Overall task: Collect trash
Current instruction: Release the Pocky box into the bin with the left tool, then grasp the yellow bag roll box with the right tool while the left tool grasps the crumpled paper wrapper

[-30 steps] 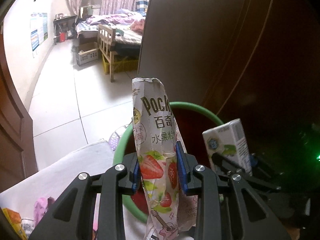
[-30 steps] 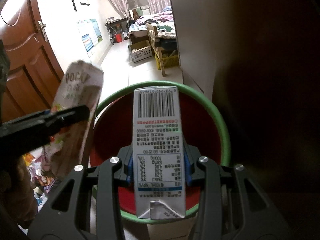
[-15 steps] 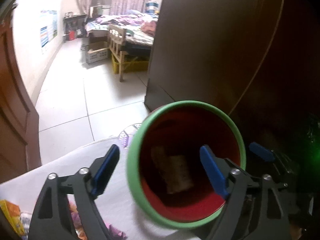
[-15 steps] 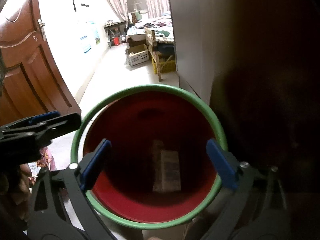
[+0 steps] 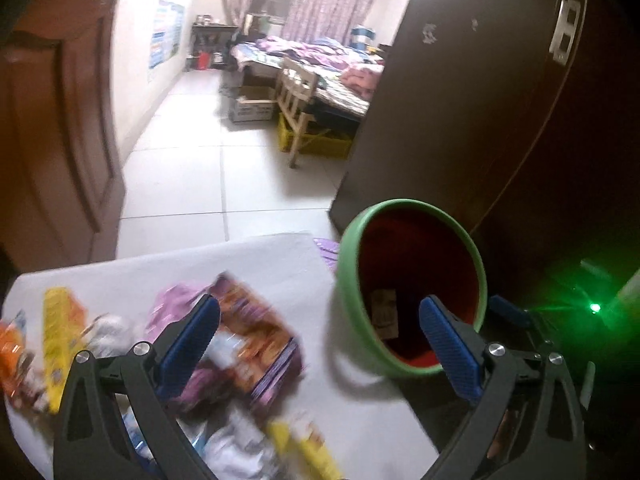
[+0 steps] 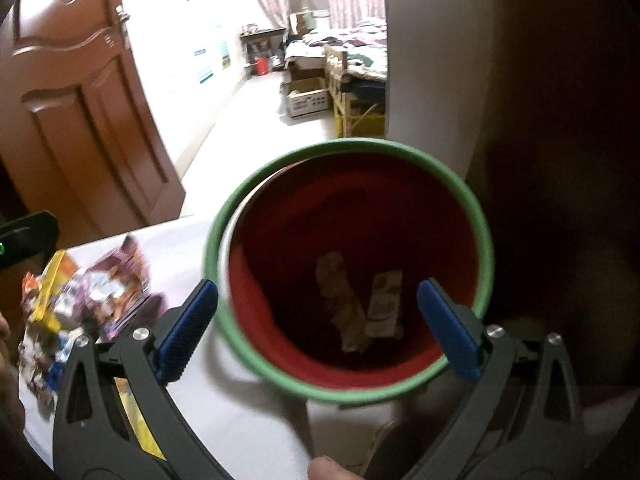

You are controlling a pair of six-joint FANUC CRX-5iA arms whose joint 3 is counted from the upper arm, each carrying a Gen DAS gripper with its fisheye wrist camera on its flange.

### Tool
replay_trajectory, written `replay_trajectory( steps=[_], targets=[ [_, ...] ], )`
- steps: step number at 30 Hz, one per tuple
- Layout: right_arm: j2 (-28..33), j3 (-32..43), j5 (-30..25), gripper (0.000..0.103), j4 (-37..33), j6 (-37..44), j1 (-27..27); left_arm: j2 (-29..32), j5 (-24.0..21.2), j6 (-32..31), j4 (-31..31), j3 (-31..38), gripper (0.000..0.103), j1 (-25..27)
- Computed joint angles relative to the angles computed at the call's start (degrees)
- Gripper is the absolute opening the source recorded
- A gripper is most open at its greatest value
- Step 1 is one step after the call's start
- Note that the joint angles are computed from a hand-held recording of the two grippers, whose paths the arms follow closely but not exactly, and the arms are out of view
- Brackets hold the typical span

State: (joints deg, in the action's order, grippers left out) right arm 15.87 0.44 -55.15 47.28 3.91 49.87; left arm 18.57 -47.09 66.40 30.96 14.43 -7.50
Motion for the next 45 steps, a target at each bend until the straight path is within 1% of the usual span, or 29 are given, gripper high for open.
replay_trajectory(
  steps=[2, 5, 9, 12, 15, 19, 23, 25, 27, 30, 33, 37, 39, 41, 43, 45],
  targets=[
    [0.0, 0.4, -0.6, 0.099, 0.3, -0.2, 1.5, -2.6, 0.7, -0.4, 0.3, -3.1, 0.095, 1.3],
    [0.6, 1.4, -1.0, 0.099, 1.0, 0.2, 3.6, -7.7, 2.1, 0.4, -1.9, -8.1, 0.095, 3.5],
    [2.4, 4.5, -1.9, 0.099, -0.9, 3.2, 6.1, -12.8, 3.2, -0.4, -2.5, -13.9, 0.095, 6.8],
    [3.0, 5.5, -2.3, 0.099, -1.6, 4.0, 8.0, -16.4, 3.5, -1.6, -2.0, -18.7, 0.095, 9.8],
    [3.4, 6.4, -2.1, 0.099, -2.3, 4.6, 9.3, -19.2, 3.7, -2.5, -2.7, -22.0, 0.095, 12.1],
    [4.0, 7.9, -2.5, 0.099, -5.0, 6.8, 10.9, -22.3, 3.7, -3.6, -2.6, -26.6, 0.095, 15.4],
    [4.5, 9.1, -3.3, 0.099, -7.2, 8.8, 12.2, -24.4, 3.4, -4.9, -3.4, -30.3, 0.095, 18.8],
    [4.7, 9.4, -3.2, 0.099, -8.7, 9.6, 12.8, -24.8, 3.5, -5.4, -3.4, -31.7, 0.095, 19.8],
    [4.9, 9.9, -2.9, 0.099, -10.5, 10.6, 13.1, -25.1, 4.0, -7.9, -0.3, -34.3, 0.095, 21.4],
    [5.7, 10.6, -3.0, 0.099, -11.4, 11.8, 13.3, -24.6, 3.7, -6.3, -0.6, -35.0, 0.095, 22.6],
    [5.9, 10.5, -2.6, 0.099, -11.7, 11.3, 13.0, -23.3, 3.1, -4.1, -1.7, -34.5, 0.095, 23.1],
    [6.0, 10.3, -1.0, 0.099, -13.4, 10.5, 12.2, -21.9, 3.9, -4.5, -0.6, -34.4, 0.095, 22.6],
    [6.5, 10.8, -0.6, 0.095, -14.4, 11.2, 11.8, -21.2, 5.0, -4.9, -0.7, -34.3, 0.094, 21.8],
    [7.2, 11.6, -0.6, 0.090, -15.5, 12.3, 11.5, -20.5, 6.3, -3.9, -3.3, -33.7, 0.091, 20.8],
    [8.0, 12.7, -1.2, 0.086, -17.1, 13.6, 11.1, -19.5, 6.1, -2.5, -4.8, -32.8, 0.089, 20.4],
    [8.6, 13.7, -1.3, 0.082, -19.5, 15.0, 10.5, -18.1, 5.7, -2.1, -4.2, -32.2, 0.088, 20.4]
  ],
)
